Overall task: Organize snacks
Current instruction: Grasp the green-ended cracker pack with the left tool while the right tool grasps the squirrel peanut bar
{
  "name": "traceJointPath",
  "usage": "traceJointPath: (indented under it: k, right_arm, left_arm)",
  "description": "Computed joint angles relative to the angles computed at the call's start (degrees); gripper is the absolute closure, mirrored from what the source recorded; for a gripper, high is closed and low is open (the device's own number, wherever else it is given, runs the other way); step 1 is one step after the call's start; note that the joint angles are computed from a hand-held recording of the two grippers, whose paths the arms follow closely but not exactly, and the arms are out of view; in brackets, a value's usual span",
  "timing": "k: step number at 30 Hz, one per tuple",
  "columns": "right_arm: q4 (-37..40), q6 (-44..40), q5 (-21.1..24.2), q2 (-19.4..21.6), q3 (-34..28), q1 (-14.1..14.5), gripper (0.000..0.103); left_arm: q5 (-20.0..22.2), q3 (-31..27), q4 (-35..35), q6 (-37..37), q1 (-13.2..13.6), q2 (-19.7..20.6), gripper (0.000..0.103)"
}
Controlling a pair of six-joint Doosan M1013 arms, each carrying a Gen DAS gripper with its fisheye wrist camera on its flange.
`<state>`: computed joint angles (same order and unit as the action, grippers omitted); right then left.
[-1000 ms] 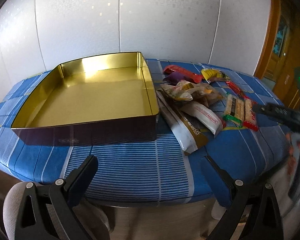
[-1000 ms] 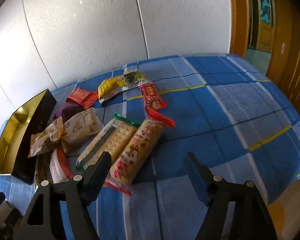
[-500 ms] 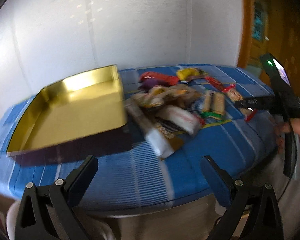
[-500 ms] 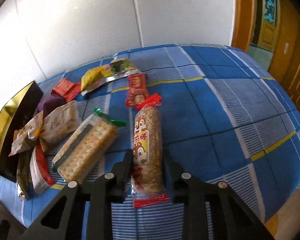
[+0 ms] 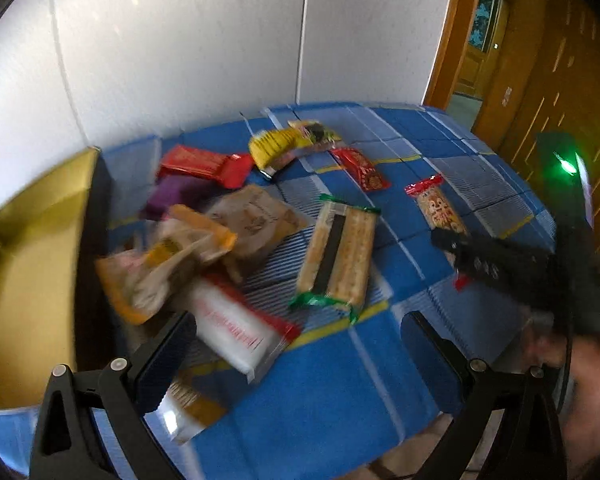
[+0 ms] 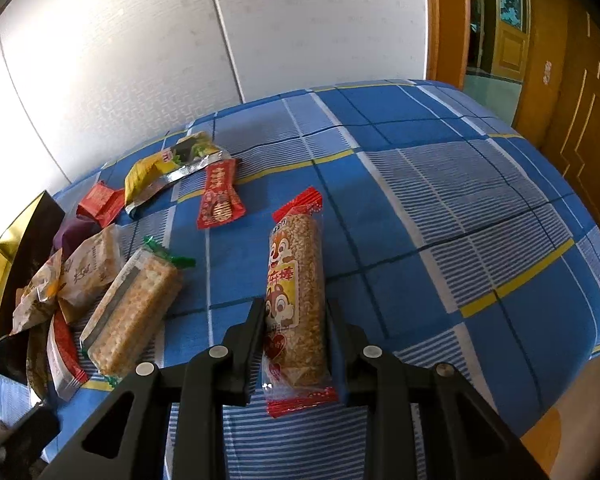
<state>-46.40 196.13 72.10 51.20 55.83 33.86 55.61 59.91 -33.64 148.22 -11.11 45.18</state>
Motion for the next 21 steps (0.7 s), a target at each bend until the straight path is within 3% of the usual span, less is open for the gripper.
traceJointPath:
  k: [2, 5, 12, 15, 19, 21]
  right_arm:
    - [-0.15, 0.81, -0.27, -0.23, 0.46, -0.01, 0.075]
    - [-0.27, 1.32, -0.62, -0.5, 0.93, 0.02, 0.074]
    - [-0.74, 2.87, -2.09, -1.12, 2.15, -0.03, 0.074]
    - [-0.81, 3.19, -2.28, -1.12, 2.18, -0.06, 0.074]
    - [-0.94, 3.62, -2.22, -1.07, 2.12, -0.03, 0.074]
    - [-1.08, 3.9, -2.32, -1.12, 2.26, 0.0, 0.074]
  left_arm:
    - [0.57, -1.25, 1.97, -0.31, -0.99, 0.68, 0.0]
    - [-6.27, 0.71, 4.93, 2.51, -2.84, -0.06, 0.0]
    - [-12.26, 2.67, 5.19, 11.27, -4.24, 0.09, 0.006]
    - [-9.8, 1.42, 5.01, 11.43, -4.27, 0.94, 0.023]
    - [-10.97, 3.08, 2.59, 14.58, -4.29, 0.3, 0.033]
    - [-8.5, 2.26, 1.98, 13.58, -4.05, 0.67, 0.046]
